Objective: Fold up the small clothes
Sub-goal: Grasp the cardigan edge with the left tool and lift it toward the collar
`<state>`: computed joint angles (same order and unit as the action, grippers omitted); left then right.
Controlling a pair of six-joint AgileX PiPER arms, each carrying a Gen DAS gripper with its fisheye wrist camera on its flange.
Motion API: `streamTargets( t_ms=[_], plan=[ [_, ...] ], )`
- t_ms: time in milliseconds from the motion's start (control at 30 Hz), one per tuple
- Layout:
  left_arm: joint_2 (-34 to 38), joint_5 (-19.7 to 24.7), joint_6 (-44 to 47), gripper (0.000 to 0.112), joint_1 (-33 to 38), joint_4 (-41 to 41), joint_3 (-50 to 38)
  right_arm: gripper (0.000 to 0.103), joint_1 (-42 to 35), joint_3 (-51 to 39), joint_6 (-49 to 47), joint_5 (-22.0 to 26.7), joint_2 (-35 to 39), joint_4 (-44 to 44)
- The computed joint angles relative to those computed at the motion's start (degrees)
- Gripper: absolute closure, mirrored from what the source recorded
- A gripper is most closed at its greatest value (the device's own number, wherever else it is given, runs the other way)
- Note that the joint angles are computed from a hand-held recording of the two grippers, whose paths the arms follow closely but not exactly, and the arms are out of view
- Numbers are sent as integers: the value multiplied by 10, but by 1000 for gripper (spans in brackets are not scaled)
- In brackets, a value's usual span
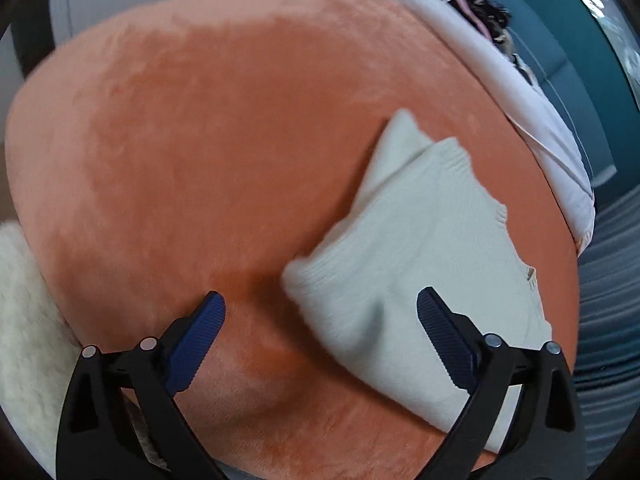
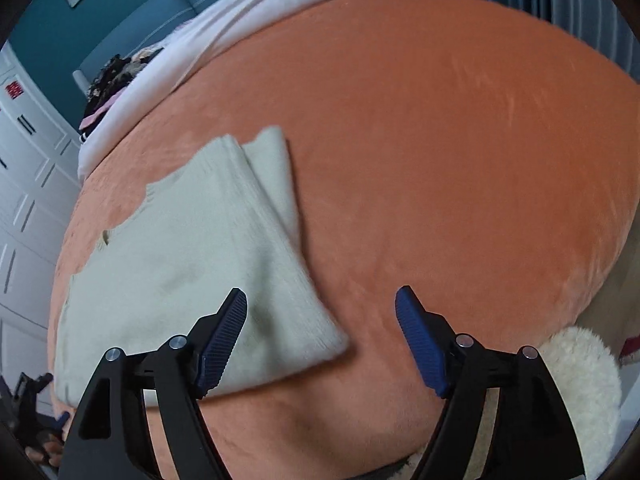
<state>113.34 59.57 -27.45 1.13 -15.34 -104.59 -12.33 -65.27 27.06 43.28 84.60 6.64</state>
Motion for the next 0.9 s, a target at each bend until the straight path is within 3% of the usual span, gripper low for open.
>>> streamTargets(
  t_ms=[67, 100, 133, 167, 200, 300, 433, 567, 667, 700, 833, 900],
  plan=[
    [-11, -43, 4, 18, -1, -3, 32, 26, -6, 9, -31, -10, 18, 52],
    [-8, -48, 7, 26, -9, 0, 26, 40, -2, 11, -49, -26, 16, 63],
    [-1, -41, 24, 41, -8, -20, 12, 55, 2, 5, -79, -34, 23, 97],
    [12, -26, 49, 85, -3, -62, -8, 74, 5, -9, -89, -27, 36, 119],
    [33, 9, 52, 100, 3, -88, -44, 84, 8, -24, -79, -20, 43, 118],
    [19, 33, 46, 102, 20, -122, -71, 90, -22, -34, -126, -16, 16, 199],
    [-33, 92, 91, 103, 45, -143, -49, 92, -88, -40, -189, 70, -49, 253],
    [-105, 94, 130, 103, 68, -155, 109, 92, -103, 20, -188, 130, -92, 183],
    [-137, 44, 146, 102, 70, -159, 209, 87, -43, 72, -136, 122, -94, 76],
    [-138, 37, 150, 101, 72, -165, 212, 81, -25, 73, -115, 119, -100, 48],
    [-129, 40, 151, 93, 58, -136, 173, 77, 51, -2, 6, 129, -114, -99],
    [-120, 35, 144, 78, 59, -134, 162, 76, 80, -55, 17, 123, -104, -121]
  ],
)
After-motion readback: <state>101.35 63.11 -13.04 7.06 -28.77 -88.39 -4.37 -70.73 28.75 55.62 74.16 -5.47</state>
